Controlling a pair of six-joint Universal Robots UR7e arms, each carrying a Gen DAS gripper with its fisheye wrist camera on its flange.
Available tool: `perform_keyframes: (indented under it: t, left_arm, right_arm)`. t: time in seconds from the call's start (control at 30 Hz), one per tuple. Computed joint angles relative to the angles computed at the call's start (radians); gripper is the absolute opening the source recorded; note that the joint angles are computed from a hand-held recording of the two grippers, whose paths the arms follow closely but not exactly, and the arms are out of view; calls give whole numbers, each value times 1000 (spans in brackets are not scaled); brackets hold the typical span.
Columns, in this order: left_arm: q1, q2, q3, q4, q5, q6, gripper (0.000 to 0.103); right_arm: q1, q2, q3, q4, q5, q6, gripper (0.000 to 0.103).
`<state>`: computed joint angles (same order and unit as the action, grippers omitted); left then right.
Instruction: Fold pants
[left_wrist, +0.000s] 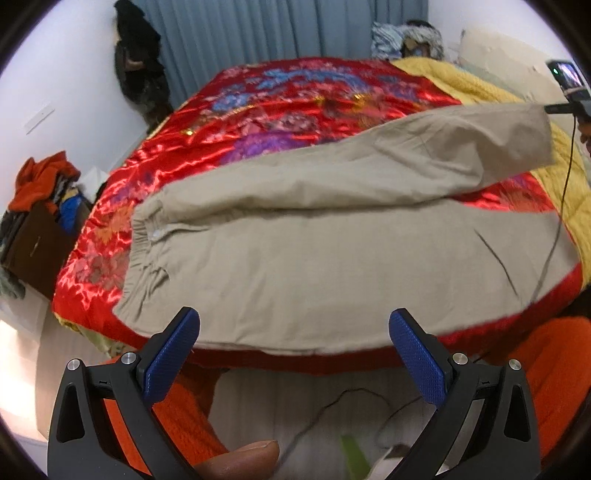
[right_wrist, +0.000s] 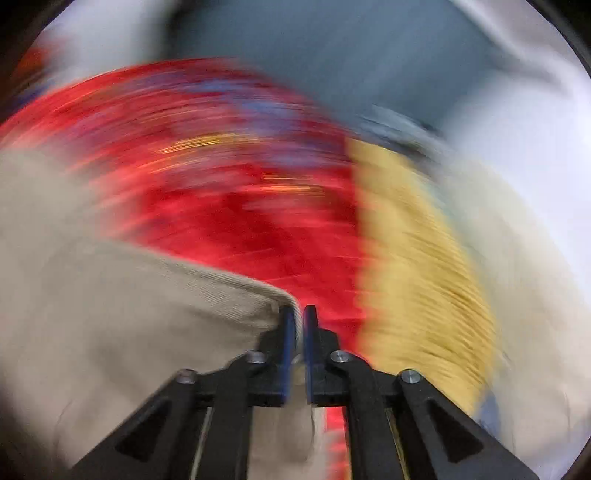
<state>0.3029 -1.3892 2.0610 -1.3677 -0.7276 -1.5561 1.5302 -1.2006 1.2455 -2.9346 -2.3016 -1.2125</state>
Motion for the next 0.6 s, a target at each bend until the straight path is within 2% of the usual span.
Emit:
perform_keyframes:
  t: [0.03,0.07,0.13,0.17,0.23,0.3,0.37,0.47,0.53,0.6]
  left_arm:
    - [0,-5,4,11,3,-20,102]
    - [4,-12,12,16,2,-38,102]
    - [25,-29,37,12,-10,-58,102]
    - [42,-32,44,3,-16,-58,102]
    - [78,-39,56,-30,-4,-33,102]
    - [116,-45,62,-84,55,30,102]
    - [163,-44,65,-152,181,86,102]
    - [268,-11,110,-443,380,265,102]
    - [347,41,133,-653,432,395,102]
    - [423,97,155,-862,426,543,102]
  right_arm:
    - [-13,60,-103,-31,-33,52,60]
    - [-24,87,-165,-20,-35,62,60]
    - [-49,66,-162,75,-43,180,60]
    - [-64,23,-98,131,-17,238,60]
    - [-95,-67,69,178,29,281,60]
    - [-117,-132,202,304,95,322,60]
    - [-129,-177,312,378,173,326,59]
    - [-82,-167,382,504,283,297,59]
    - [-13,-107,365,590,345,264,59]
    - [41,-26,314,670,396,247,59]
